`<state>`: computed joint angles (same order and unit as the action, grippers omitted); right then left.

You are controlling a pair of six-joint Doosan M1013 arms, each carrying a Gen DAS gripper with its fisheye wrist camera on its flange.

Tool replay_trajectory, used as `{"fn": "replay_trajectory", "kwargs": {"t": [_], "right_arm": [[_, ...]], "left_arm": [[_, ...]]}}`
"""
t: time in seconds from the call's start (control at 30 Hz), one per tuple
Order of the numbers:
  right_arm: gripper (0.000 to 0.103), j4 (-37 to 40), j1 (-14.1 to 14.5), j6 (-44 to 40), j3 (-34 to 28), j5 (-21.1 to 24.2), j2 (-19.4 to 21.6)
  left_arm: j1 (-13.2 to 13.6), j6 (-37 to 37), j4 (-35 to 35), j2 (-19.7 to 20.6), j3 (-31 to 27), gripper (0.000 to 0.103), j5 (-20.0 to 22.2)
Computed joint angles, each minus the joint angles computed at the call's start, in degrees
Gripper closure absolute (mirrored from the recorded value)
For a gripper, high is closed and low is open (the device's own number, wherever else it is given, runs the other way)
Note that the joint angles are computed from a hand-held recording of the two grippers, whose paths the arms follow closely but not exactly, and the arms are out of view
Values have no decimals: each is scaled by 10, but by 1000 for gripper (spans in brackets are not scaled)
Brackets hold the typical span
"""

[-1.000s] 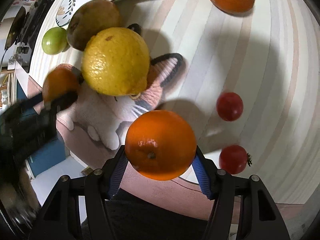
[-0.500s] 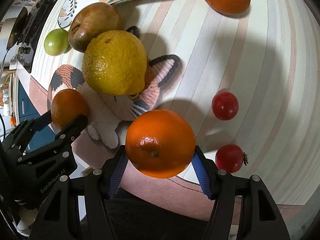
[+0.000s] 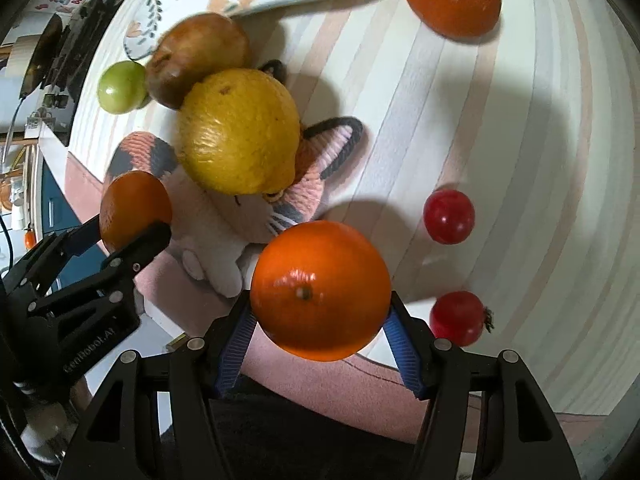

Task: Organize fruits
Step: 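Grasp the large orange with the left gripper while the right gripper grasps a tangerine, then carry the orange and tangerine onto the floral plate and open both grippers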

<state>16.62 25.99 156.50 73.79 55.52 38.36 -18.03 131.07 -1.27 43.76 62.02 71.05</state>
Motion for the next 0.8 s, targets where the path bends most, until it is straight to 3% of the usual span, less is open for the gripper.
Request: {"fn": "replay_trajectory", "kwargs": {"t": [0.2, 0.3, 0.37, 0.43, 0.53, 0.63, 0.73, 0.8], "right_arm": [[38, -57, -7, 29, 3, -9, -34], [40, -105, -20, 45, -4, -8, -47], [52, -123, -31, 44, -15, -6, -46], [52, -132, -46, 37, -37, 2, -37], [52, -140, -66, 9, -86, 53, -1], [52, -126, -69, 20, -76, 38, 3], [52, -109, -69, 41, -51, 22, -5], [49, -109, -66, 76, -9, -4, -35]], "left_arm": [[8, 27, -63, -1, -62, 41, 41], [6, 27, -92, 20, -132, 41, 69], [1, 21, -99, 42, -183, 41, 80], [-8, 12, -94, 59, -216, 41, 76], [-20, -4, -74, 103, -290, 41, 79], [-32, -20, -37, 151, -361, 41, 94], [-35, -51, -18, 229, -498, 41, 188], [-35, -57, -14, 253, -539, 41, 215]]}}
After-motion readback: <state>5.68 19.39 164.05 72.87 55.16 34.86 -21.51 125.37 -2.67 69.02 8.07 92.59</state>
